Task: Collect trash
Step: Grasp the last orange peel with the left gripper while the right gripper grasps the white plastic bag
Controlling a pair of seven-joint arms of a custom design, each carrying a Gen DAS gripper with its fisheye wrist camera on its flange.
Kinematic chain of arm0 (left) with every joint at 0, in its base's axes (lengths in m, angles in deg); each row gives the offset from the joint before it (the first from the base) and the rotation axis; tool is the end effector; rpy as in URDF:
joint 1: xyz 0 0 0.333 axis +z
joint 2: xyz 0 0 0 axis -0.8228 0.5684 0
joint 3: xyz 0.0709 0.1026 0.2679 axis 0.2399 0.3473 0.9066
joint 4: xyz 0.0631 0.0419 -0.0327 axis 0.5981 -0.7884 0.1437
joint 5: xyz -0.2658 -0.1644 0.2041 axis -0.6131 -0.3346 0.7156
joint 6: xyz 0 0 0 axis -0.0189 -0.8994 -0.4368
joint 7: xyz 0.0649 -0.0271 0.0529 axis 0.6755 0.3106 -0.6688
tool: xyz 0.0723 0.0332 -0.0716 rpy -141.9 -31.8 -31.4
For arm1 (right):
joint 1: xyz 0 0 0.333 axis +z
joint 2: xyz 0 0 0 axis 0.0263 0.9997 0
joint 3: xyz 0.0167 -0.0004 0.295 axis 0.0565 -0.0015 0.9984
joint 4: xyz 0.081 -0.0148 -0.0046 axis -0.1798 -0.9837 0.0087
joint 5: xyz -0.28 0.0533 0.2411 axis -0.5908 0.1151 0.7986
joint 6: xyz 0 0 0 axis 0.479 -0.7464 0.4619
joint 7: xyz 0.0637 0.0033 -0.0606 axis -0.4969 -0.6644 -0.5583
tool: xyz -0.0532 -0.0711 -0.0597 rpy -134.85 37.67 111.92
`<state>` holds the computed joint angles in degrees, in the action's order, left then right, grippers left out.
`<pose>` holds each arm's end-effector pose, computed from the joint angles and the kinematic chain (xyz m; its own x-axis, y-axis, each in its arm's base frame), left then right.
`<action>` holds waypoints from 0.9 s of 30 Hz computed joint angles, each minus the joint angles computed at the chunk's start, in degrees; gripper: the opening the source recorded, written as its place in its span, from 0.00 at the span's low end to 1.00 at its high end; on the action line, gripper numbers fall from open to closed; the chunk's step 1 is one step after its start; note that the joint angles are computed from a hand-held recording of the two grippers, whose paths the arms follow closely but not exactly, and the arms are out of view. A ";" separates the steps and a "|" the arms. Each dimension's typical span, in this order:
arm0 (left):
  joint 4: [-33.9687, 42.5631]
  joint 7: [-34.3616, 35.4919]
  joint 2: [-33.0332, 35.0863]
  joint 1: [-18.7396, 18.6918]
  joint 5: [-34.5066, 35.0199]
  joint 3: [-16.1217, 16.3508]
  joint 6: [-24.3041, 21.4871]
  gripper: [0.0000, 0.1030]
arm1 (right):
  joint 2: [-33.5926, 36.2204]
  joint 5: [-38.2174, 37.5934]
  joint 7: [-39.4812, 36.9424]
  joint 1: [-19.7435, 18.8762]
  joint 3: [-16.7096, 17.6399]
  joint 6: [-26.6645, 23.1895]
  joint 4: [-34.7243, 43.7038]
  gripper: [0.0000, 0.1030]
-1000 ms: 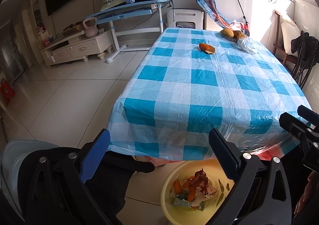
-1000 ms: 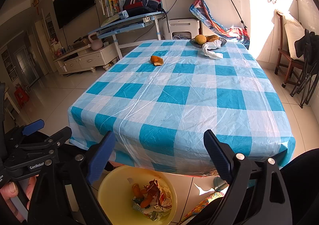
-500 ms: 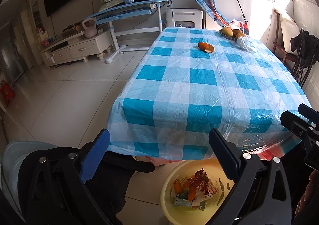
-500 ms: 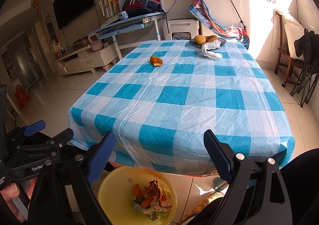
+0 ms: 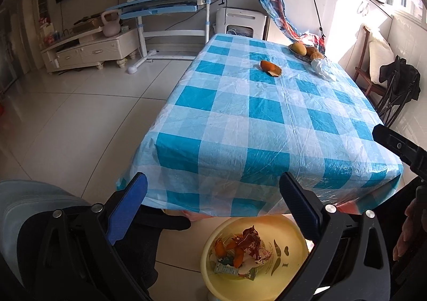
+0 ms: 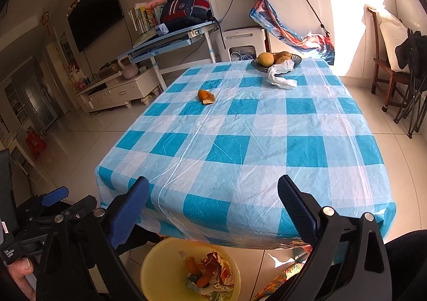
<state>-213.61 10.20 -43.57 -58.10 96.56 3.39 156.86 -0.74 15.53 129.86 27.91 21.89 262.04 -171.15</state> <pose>0.4103 -0.1830 0.4211 0.1732 -0.9841 0.0384 -0.7227 -0.1535 -0.6739 0.4552 0.2592 0.3962 0.2731 -0.9085 -0.3164 -0.7284 0.0195 -0.6848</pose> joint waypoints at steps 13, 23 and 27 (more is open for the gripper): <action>23.27 27.60 23.71 -4.02 -22.76 5.97 6.26 0.93 | 22.96 -33.49 28.04 -0.83 -14.65 -11.91 28.43 0.90; 61.05 30.53 51.53 -9.26 -24.74 9.86 -6.16 0.93 | 42.86 -46.01 32.82 -7.05 -12.03 -26.49 57.60 0.77; 76.18 31.65 61.07 -11.93 -23.94 11.59 -14.61 0.85 | 47.39 -47.29 32.89 -9.66 -9.37 -31.41 64.39 0.49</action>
